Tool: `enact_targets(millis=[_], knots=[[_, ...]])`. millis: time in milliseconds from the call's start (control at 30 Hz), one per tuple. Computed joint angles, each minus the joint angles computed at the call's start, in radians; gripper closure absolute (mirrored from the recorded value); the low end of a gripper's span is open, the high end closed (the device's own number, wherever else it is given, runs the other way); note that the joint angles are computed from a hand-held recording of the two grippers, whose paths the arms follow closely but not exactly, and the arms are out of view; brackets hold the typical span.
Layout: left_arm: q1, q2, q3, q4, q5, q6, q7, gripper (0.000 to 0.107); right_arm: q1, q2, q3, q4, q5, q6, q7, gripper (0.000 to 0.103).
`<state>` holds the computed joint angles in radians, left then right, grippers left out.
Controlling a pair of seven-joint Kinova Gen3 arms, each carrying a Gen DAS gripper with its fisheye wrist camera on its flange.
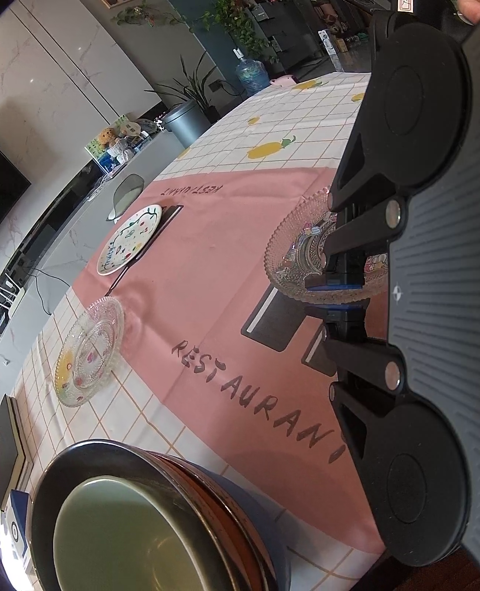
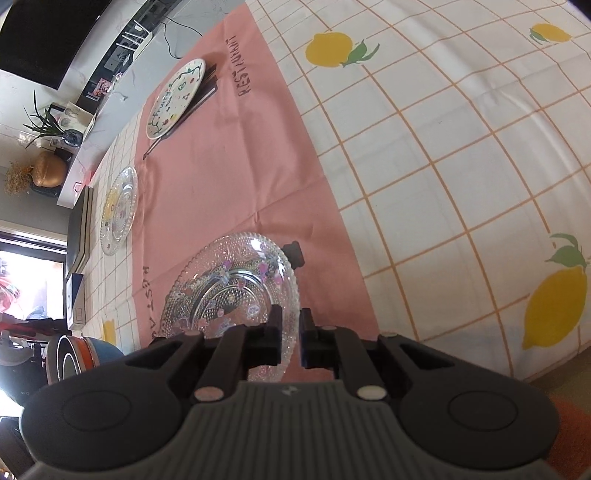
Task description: Organize plates and bowls
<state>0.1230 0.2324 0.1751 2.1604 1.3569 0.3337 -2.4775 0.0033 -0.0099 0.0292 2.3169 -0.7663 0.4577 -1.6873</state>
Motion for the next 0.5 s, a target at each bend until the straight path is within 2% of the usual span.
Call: enact_targets(millis=[133, 300, 500], knots=[[0.004, 0.007, 0.004, -0.005, -0.051, -0.016, 0.038, 0.100, -0.014, 0.023, -0.016, -0.026, 0.080, 0.011, -0.063, 0.094], [-0.009, 0.015, 0.022, -0.005, -0.078, -0.025, 0.057, 0.098, -0.013, 0.030, -0.023, -0.029, 0.091, 0.008, -0.063, 0.094], [-0.010, 0.014, 0.044, -0.014, -0.179, -0.049, 0.130, 0.096, -0.022, 0.033, -0.033, -0.036, 0.134, 0.001, -0.098, 0.094]])
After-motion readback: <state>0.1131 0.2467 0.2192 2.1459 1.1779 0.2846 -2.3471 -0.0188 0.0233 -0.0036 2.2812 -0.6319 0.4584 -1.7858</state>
